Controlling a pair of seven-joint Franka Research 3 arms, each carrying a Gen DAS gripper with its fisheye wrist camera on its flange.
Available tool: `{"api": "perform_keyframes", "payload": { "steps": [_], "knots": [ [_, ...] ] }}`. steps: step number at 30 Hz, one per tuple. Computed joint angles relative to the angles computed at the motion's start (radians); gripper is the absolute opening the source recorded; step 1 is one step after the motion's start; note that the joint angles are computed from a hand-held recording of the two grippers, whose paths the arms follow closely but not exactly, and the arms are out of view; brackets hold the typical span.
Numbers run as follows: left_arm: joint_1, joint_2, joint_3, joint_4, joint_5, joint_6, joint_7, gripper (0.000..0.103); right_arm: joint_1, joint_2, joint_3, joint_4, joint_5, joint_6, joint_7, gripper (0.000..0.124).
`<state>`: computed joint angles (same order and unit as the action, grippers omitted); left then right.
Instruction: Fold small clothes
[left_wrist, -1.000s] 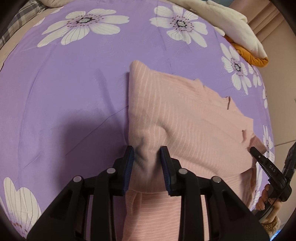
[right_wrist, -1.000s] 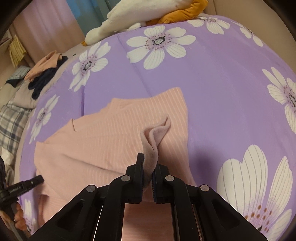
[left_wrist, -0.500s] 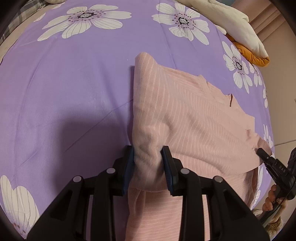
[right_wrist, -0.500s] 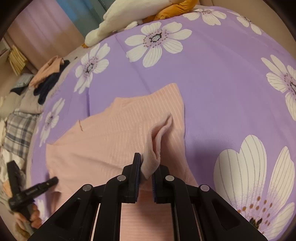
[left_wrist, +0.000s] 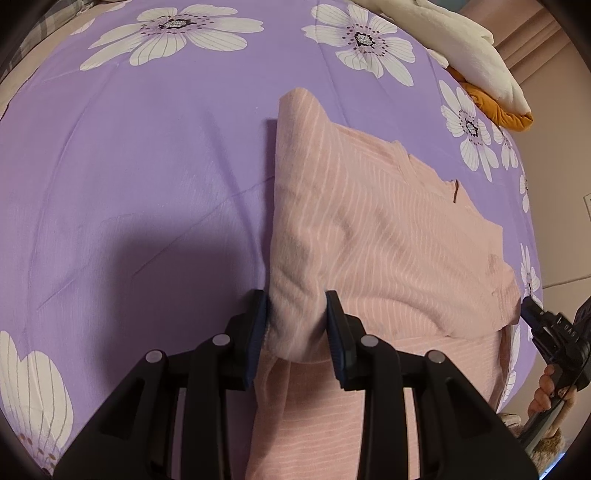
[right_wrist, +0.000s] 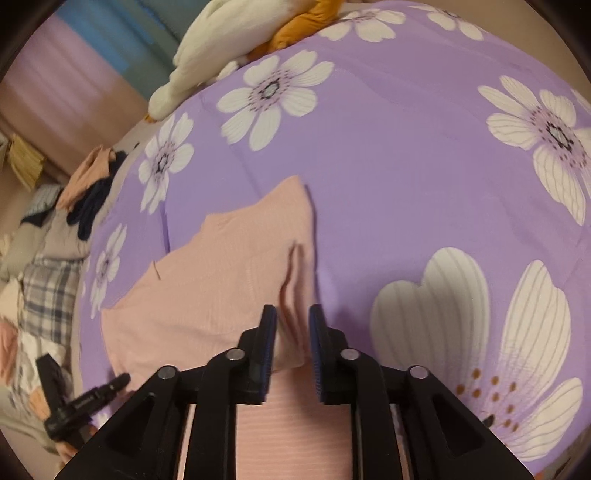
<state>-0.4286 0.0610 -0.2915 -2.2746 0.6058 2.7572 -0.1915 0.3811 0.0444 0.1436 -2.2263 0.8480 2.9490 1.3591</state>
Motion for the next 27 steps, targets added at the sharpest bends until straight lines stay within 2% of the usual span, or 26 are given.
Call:
{"api": "perform_keyframes", "payload": {
  "steps": [1,2,5,8,10,11,12,13,14,15,17,20,22,23,27],
  "knots": [
    [-0.002,0.000,-0.001,0.001,0.004,-0.004,-0.005,0.033,-0.003,0.000,-0.003,0.003,0.000,0.001,0.004,0.039],
    [-0.004,0.000,-0.001,0.002,0.010,-0.007,-0.012,0.033,-0.004,0.003,-0.003,0.008,0.004,0.005,-0.001,0.041],
    [-0.007,-0.002,-0.001,-0.001,0.022,-0.006,-0.031,0.033,-0.008,0.024,-0.001,0.044,0.006,-0.020,-0.032,0.041],
    [-0.007,-0.006,-0.002,-0.010,0.027,0.004,-0.041,0.033,-0.004,0.073,-0.004,0.102,-0.078,-0.044,-0.003,0.041],
    [-0.006,-0.009,-0.003,-0.016,0.030,0.012,-0.046,0.033,0.013,0.117,-0.024,0.148,-0.221,-0.063,0.093,0.041],
    [-0.006,-0.010,-0.003,-0.019,0.033,0.015,-0.051,0.033,0.021,0.129,-0.035,0.157,-0.283,-0.063,0.140,0.037],
    [-0.006,-0.011,-0.003,-0.021,0.035,0.018,-0.055,0.033,0.050,0.150,-0.067,0.172,-0.404,-0.058,0.235,0.030],
    [-0.006,-0.012,-0.004,-0.022,0.038,0.019,-0.059,0.033,0.097,0.164,-0.123,0.183,-0.532,-0.058,0.353,0.009],
    [-0.006,-0.012,-0.004,-0.022,0.039,0.019,-0.060,0.033,0.132,0.172,-0.170,0.192,-0.667,-0.070,0.481,0.004],
    [-0.006,-0.012,-0.005,-0.022,0.039,0.017,-0.058,0.033,0.141,0.172,-0.182,0.191,-0.731,-0.062,0.539,0.004],
    [-0.006,-0.011,-0.007,-0.019,0.033,0.012,-0.048,0.033,0.103,0.151,-0.137,0.161,-0.705,0.000,0.511,0.004],
    [-0.006,-0.013,-0.007,-0.021,0.026,0.012,-0.045,0.033,0.114,0.108,-0.158,0.120,-0.817,0.073,0.589,0.004],
    [-0.006,-0.012,-0.007,-0.021,0.030,0.012,-0.051,0.033,0.069,0.089,-0.112,0.109,-0.780,0.115,0.538,0.004],
    [-0.007,-0.013,-0.007,-0.021,0.033,0.011,-0.055,0.033,0.057,0.091,-0.099,0.114,-0.766,0.124,0.521,0.004],
    [-0.006,-0.014,-0.006,-0.026,0.038,0.020,-0.064,0.033,0.077,0.134,-0.132,0.162,-0.820,0.115,0.571,0.004]
  ]
}}
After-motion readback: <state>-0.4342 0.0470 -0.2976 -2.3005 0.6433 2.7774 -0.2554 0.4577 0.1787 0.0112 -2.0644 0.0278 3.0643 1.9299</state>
